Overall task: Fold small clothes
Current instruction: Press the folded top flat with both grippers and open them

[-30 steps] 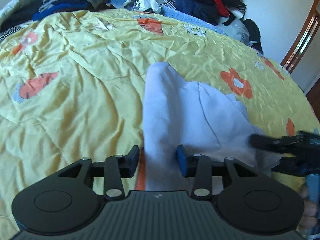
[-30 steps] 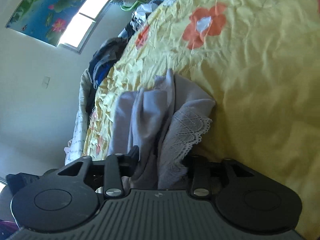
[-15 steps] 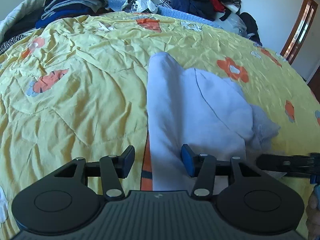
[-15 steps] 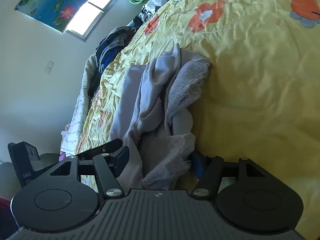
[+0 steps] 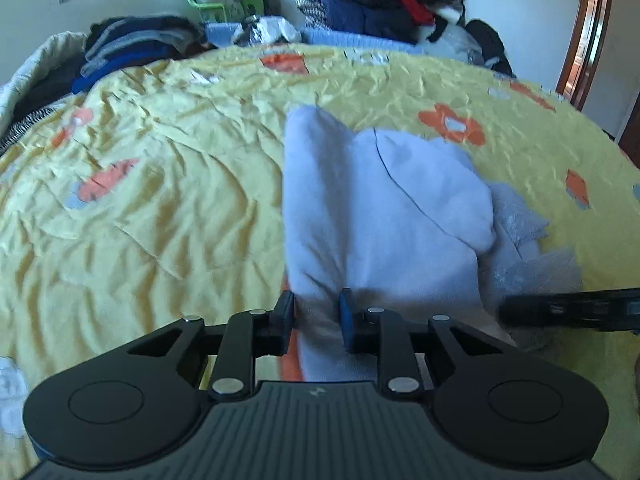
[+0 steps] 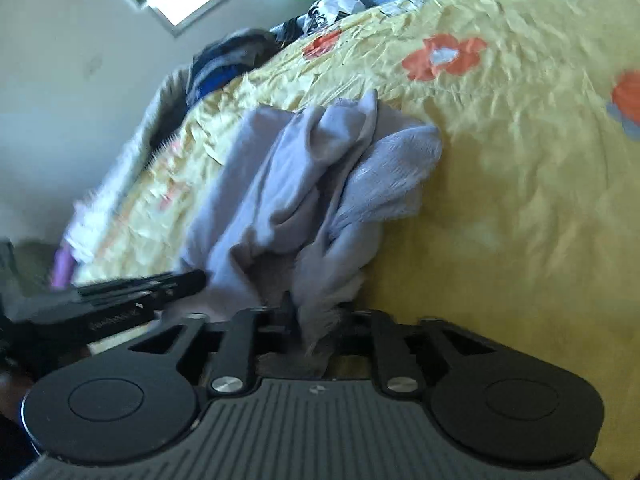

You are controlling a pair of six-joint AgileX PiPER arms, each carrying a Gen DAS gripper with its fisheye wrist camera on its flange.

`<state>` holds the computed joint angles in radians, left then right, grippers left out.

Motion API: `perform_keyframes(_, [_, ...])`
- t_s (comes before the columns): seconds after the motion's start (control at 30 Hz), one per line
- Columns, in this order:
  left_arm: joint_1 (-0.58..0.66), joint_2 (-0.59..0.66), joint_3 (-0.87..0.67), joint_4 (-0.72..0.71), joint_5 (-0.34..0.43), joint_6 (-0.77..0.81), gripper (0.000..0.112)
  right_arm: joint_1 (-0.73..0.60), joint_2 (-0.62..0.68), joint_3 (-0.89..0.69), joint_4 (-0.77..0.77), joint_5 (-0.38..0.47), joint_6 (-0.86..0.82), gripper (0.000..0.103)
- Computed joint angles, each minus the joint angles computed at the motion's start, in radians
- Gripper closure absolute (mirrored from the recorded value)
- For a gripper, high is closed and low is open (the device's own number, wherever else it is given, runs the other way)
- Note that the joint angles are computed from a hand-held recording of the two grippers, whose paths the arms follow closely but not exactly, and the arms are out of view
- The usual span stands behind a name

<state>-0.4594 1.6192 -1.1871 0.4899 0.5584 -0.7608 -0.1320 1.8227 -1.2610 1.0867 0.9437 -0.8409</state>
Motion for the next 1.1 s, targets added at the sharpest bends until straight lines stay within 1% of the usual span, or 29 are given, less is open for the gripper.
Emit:
perform_keyframes(0.03, [-0.014,-0.028,0.023,0.078,0.005,-0.065,0.089,-0.016,-0.026,0.025,0.014,-0.002,0.014,0.035])
perform_keyframes(0.1, [-0.061,-0.106,0.086,0.278,0.031,-0.220,0.089,-0.054,-0.113,0.121,0.104,-0.072,-0.031,0.037])
perform_keyframes(0.13, [-0.093,-0.149,0.125,0.378,0.032,-0.305,0.088,-0.078,-0.148,0.161,0.175,-0.080,-0.081,0.038])
perform_keyframes(0.17, [-0.124,-0.184,0.167,0.478,0.016,-0.405,0.087,-0.096,-0.179,0.197,0.249,-0.085,-0.129,0.038])
perform_keyframes(0.2, [-0.153,-0.197,0.196,0.560,0.006,-0.501,0.084,-0.108,-0.204,0.226,0.325,-0.069,-0.173,0.038])
perform_keyframes(0.23, [-0.183,-0.192,0.207,0.603,0.008,-0.558,0.080,-0.105,-0.213,0.240,0.382,-0.047,-0.190,0.038])
perform_keyframes(0.27, [-0.207,-0.168,0.205,0.609,0.016,-0.575,0.079,-0.082,-0.214,0.248,0.419,-0.038,-0.196,0.038])
perform_keyframes(0.3, [-0.231,-0.130,0.197,0.609,0.035,-0.592,0.079,-0.049,-0.214,0.256,0.432,-0.049,-0.204,0.038])
perform_keyframes(0.33, [-0.254,-0.093,0.186,0.607,0.070,-0.608,0.079,-0.002,-0.214,0.258,0.415,-0.092,-0.212,0.037])
perform_keyframes(0.37, [-0.269,-0.062,0.180,0.599,0.091,-0.618,0.079,0.056,-0.219,0.262,0.373,-0.169,-0.220,0.037])
perform_keyframes(0.4, [-0.282,-0.043,0.194,0.618,0.094,-0.657,0.079,0.116,-0.224,0.269,0.320,-0.254,-0.228,0.037])
perform_keyframes(0.43, [-0.296,-0.033,0.216,0.666,0.108,-0.714,0.078,0.163,-0.224,0.279,0.273,-0.320,-0.238,0.036])
perform_keyframes(0.47, [-0.308,-0.030,0.242,0.719,0.116,-0.778,0.078,0.194,-0.212,0.288,0.247,-0.365,-0.239,0.036])
perform_keyframes(0.5, [-0.315,-0.029,0.259,0.758,0.119,-0.820,0.078,0.200,-0.195,0.307,0.262,-0.376,-0.275,0.038])
perform_keyframes(0.57, [-0.325,-0.019,0.258,0.777,0.135,-0.820,0.078,0.193,-0.208,0.351,0.345,-0.376,-0.412,0.040])
perform_keyframes(0.63, [-0.352,0.005,0.249,0.809,0.171,-0.819,0.078,0.183,-0.205,0.351,0.333,-0.361,-0.426,0.040])
perform_keyframes(0.67, [-0.355,0.007,0.246,0.807,0.172,-0.815,0.078,0.177,-0.195,0.331,0.298,-0.349,-0.387,0.040])
perform_keyframes(0.7, [-0.339,-0.004,0.249,0.792,0.152,-0.797,0.078,0.171,-0.190,0.307,0.247,-0.333,-0.322,0.039])
perform_keyframes(0.77, [-0.295,-0.062,0.255,0.701,0.098,-0.734,0.076,0.154,-0.193,0.276,0.170,-0.295,-0.180,0.040])
perform_keyframes(0.8, [-0.266,-0.105,0.270,0.658,0.060,-0.729,0.076,0.119,-0.215,0.283,0.182,-0.257,-0.141,0.038])
perform_keyframes(0.83, [-0.237,-0.149,0.291,0.614,0.020,-0.719,0.075,0.076,-0.240,0.301,0.222,-0.211,-0.142,0.037])
perform_keyframes(0.87, [-0.208,-0.185,0.308,0.560,-0.014,-0.695,0.076,0.021,-0.256,0.323,0.282,-0.157,-0.179,0.035])
perform_keyframes(0.9, [-0.168,-0.213,0.321,0.479,-0.050,-0.647,0.075,-0.031,-0.263,0.340,0.322,-0.109,-0.198,0.032])
perform_keyframes(0.93, [-0.133,-0.224,0.326,0.398,-0.075,-0.591,0.075,-0.071,-0.269,0.349,0.329,-0.084,-0.187,0.030])
perform_keyframes(1.0, [-0.063,-0.221,0.330,0.220,-0.128,-0.459,0.073,-0.131,-0.252,0.345,0.305,-0.053,-0.117,0.032])
perform_keyframes(1.03, [-0.044,-0.220,0.337,0.172,-0.152,-0.439,0.074,-0.145,-0.230,0.336,0.285,-0.034,-0.081,0.032])
perform_keyframes(1.07, [-0.040,-0.217,0.337,0.160,-0.160,-0.445,0.074,-0.151,-0.204,0.328,0.269,-0.012,-0.063,0.032])
perform_keyframes(1.1, [-0.041,-0.213,0.331,0.140,-0.160,-0.438,0.074,-0.146,-0.183,0.316,0.246,0.007,-0.052,0.035])
